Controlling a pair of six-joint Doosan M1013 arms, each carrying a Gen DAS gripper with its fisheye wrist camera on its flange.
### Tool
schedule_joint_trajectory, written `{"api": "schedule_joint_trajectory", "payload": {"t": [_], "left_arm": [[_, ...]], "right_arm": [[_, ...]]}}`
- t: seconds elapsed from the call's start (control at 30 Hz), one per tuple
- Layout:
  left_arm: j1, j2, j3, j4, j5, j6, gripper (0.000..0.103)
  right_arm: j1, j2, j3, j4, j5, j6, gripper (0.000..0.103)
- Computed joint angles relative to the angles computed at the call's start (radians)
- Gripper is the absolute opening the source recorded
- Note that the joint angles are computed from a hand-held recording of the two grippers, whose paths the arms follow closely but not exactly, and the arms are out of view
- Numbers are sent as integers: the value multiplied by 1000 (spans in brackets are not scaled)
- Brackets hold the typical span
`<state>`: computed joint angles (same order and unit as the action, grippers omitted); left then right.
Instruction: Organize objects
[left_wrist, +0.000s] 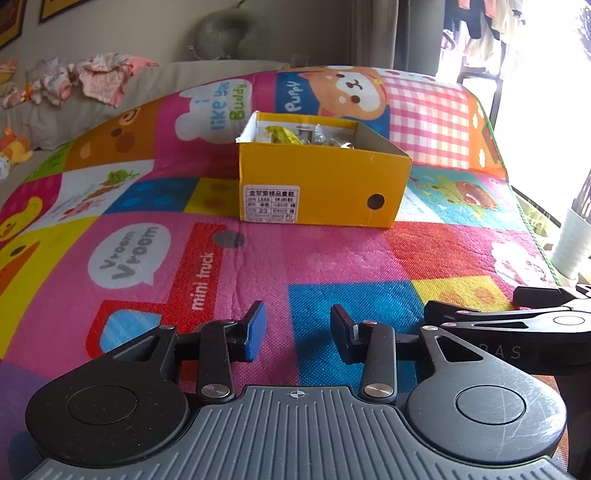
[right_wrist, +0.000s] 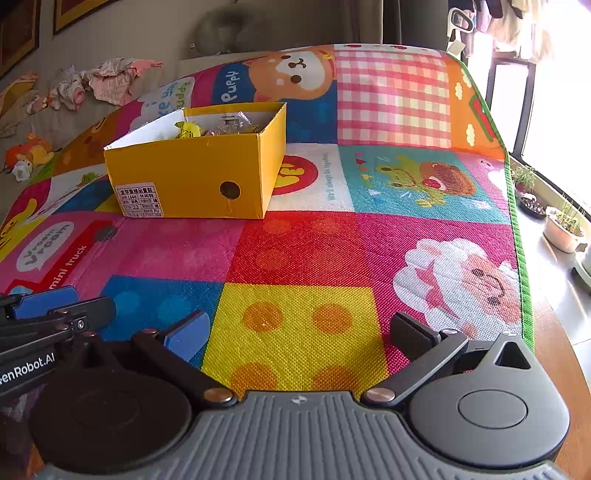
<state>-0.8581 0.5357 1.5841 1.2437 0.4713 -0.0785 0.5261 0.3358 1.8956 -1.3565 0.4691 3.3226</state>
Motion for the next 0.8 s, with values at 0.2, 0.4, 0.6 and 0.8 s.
{"api": "schedule_joint_trajectory", "payload": {"t": [0.2,0.4,0.6,0.8], "left_arm": [[0,0,0,1,-1,-2,43],[0,1,-2,0,0,0,43],[1,1,-1,3,-3,-7,43],[1,2,-2,2,-2,-4,43]], "right_arm": [[0,0,0,0,0,0,103],[0,0,0,-1,0,1,103],[0,1,-1,-1,0,1,103],[0,1,0,-1,0,1,103]]}}
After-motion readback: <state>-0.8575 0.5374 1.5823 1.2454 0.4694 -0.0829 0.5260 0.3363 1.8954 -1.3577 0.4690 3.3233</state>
